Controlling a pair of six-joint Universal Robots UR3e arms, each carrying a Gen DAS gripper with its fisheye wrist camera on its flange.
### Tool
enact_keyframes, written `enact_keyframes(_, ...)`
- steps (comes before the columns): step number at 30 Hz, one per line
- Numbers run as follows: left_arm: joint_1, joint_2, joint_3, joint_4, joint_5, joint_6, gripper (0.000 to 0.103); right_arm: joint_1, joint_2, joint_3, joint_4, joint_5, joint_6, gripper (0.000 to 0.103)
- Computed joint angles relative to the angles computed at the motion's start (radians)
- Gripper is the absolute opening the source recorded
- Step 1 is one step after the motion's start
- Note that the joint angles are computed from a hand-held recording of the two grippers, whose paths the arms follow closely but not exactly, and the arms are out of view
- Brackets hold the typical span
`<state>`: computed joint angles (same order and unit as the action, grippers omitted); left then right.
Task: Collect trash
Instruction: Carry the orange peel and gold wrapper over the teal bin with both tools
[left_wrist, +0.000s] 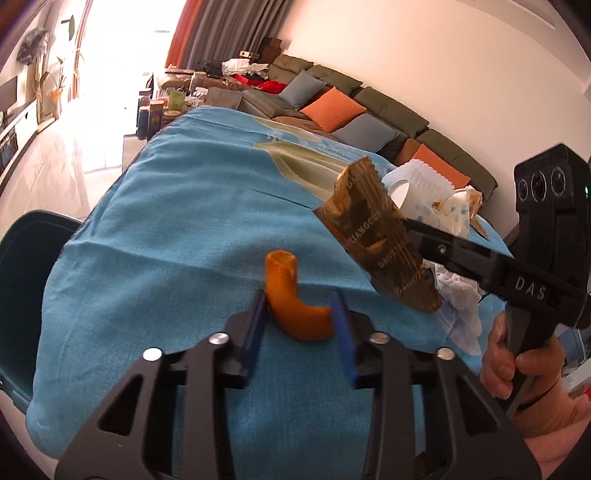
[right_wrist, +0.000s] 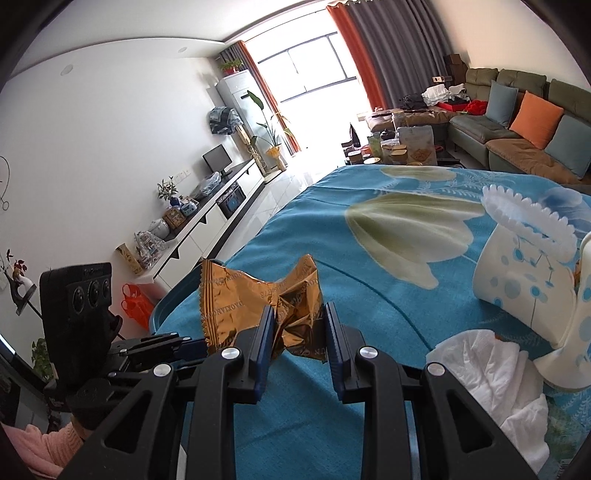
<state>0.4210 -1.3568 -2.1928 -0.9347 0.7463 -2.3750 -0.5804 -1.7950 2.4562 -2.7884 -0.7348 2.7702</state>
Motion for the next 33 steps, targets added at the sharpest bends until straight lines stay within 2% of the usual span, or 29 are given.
enact_keyframes(2, 0.001, -0.007, 0.008, -0.011, -0.003, 0.001, 0.023, 0.003, 0.008, -0.003, 0.002, 0.003, -0.005, 0.025)
enact_keyframes(4, 0.012, 0.007, 0.000, -0.015, -0.005, 0.005, 0.021, 0.011, 0.018, -0.013, 0.000, 0.002, -0.004, 0.025)
enact_keyframes(11, 0.175, 0.164, -0.028, -0.162, -0.041, 0.114, 0.021, 0.120, 0.108, -0.100, -0.061, -0.021, 0.047, 0.025)
enact_keyframes(17, 0.358, 0.205, 0.012, -0.256, -0.065, 0.202, 0.021, 0.280, 0.254, -0.254, -0.127, -0.061, 0.126, 0.025)
enact_keyframes(21, 0.438, 0.140, 0.053, -0.186, -0.053, 0.182, 0.021, 0.394, 0.369, -0.395, -0.121, -0.097, 0.162, 0.025)
enact_keyframes(24, 0.446, 0.064, 0.077, -0.074, -0.017, 0.123, 0.021, 0.474, 0.459, -0.513, -0.102, -0.138, 0.185, 0.025)
enact_keyframes(33, 0.467, -0.125, 0.153, 0.093, 0.051, 0.048, 0.021, 0.634, 0.687, -0.850, 0.024, -0.259, 0.220, 0.025)
